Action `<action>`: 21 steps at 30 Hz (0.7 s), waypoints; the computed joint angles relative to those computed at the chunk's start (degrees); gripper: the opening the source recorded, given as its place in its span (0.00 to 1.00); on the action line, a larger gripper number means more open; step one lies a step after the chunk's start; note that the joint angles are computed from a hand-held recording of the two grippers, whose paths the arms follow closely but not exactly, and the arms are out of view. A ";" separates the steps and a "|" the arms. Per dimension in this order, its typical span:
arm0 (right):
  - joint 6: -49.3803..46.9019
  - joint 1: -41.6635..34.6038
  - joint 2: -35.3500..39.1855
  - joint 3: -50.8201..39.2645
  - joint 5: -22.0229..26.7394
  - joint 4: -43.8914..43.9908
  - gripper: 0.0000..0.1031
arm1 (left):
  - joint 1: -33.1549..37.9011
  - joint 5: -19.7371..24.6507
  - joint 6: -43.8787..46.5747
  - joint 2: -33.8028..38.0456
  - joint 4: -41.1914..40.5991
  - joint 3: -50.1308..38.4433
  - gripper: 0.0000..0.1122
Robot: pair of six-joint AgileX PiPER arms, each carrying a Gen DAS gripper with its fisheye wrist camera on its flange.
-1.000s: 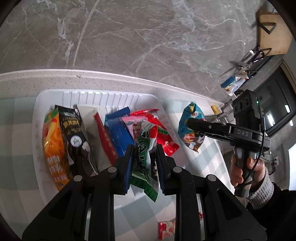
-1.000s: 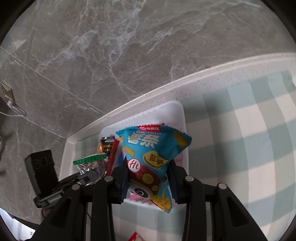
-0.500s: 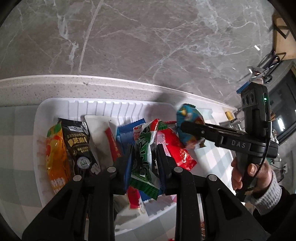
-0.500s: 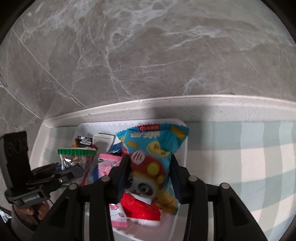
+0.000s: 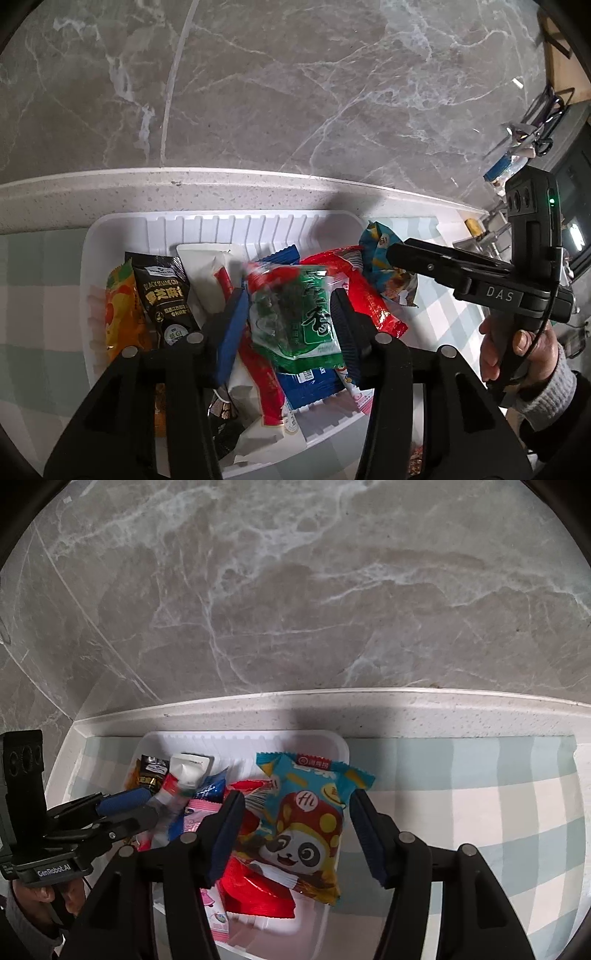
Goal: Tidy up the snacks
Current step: 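Open both tools to release the green packet and blue bag in the tray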
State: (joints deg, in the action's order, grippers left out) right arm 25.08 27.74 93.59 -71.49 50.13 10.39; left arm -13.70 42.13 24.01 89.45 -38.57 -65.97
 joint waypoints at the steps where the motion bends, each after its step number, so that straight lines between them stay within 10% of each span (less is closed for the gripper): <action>1: -0.47 -0.18 0.30 -0.02 -0.19 0.62 0.61 | -0.01 -0.09 0.05 -0.25 -0.06 0.22 0.40; 21: -3.70 -1.28 -1.45 4.66 -4.13 8.80 0.62 | 1.08 -1.18 -0.29 -7.59 0.96 5.54 0.42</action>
State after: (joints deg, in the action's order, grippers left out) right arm 21.38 26.46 92.14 -66.83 46.00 19.19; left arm -12.62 40.94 23.72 81.86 -37.61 -60.43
